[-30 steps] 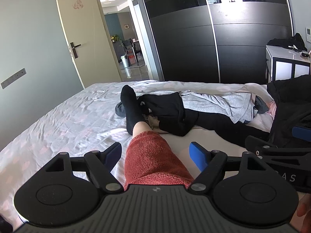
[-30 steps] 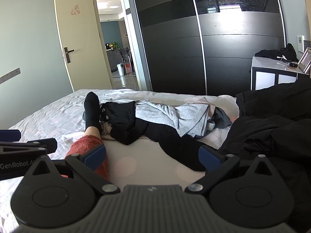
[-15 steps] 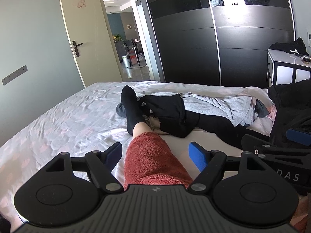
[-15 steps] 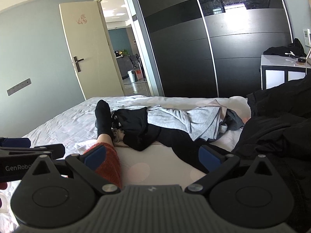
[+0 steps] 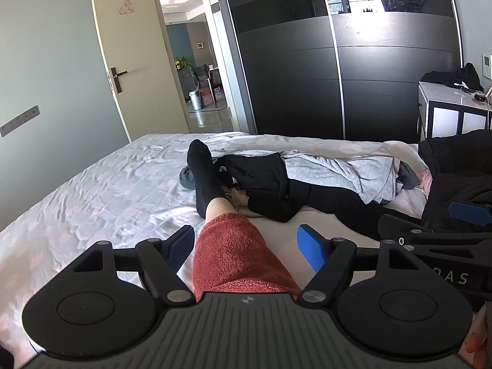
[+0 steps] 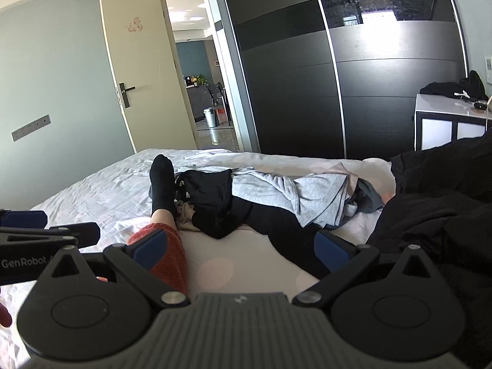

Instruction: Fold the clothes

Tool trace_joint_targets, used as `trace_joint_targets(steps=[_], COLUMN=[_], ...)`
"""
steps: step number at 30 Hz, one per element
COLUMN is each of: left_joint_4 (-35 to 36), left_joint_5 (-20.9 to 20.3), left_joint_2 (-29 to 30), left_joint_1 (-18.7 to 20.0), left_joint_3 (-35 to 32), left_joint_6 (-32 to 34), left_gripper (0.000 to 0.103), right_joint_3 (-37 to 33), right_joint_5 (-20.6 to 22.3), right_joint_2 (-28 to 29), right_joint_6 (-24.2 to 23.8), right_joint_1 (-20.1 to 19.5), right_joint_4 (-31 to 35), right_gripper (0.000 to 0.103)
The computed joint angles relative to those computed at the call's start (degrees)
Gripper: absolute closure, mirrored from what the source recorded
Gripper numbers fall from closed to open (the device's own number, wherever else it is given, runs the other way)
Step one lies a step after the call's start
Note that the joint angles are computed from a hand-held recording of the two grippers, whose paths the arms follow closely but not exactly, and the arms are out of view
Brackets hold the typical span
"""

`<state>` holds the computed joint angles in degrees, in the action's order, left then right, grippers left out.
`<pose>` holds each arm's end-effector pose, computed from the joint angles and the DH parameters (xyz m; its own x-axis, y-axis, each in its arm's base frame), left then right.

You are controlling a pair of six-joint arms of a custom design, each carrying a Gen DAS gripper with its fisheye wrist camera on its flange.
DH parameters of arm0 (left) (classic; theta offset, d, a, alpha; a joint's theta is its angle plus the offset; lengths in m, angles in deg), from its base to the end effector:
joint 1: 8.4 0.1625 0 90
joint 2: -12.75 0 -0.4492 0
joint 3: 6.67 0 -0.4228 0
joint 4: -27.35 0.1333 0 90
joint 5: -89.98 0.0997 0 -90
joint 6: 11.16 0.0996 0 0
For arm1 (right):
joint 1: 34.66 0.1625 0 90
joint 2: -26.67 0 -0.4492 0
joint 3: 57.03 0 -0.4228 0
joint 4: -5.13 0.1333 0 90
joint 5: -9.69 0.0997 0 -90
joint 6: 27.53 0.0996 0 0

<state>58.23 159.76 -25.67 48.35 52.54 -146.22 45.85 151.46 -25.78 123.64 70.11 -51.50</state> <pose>-0.2583 -0.6999 0.1564 -0.3349 0.7007 -0.6300 0.9418 0.2276 -0.2475 0.2101 -0.5808 0.1003 -0.7119 0.5737 0.4051 -0.3604 0.1966 -0.9118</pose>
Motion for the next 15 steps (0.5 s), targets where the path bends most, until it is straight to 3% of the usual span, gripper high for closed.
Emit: trace_joint_targets(steps=[7,15], left_joint_4=[0.4,0.7], left_joint_5=[0.4,-0.5], left_joint_2=[0.1,0.5], left_joint_1=[-0.1,-0.2], left_joint_3=[0.1,-0.2], left_joint_6=[-0.5,-1.7], left_gripper=[0.015,0.014], right_joint_3=[-0.9,-0.6], right_joint_5=[3.6,4.4], right_joint_2=[0.5,0.4], right_joint_6=[-1.5,-3.8], right_joint_1=[0.4,0.4], right_joint_4=[-0.7,-2.2], right_gripper=[0.000,0.000])
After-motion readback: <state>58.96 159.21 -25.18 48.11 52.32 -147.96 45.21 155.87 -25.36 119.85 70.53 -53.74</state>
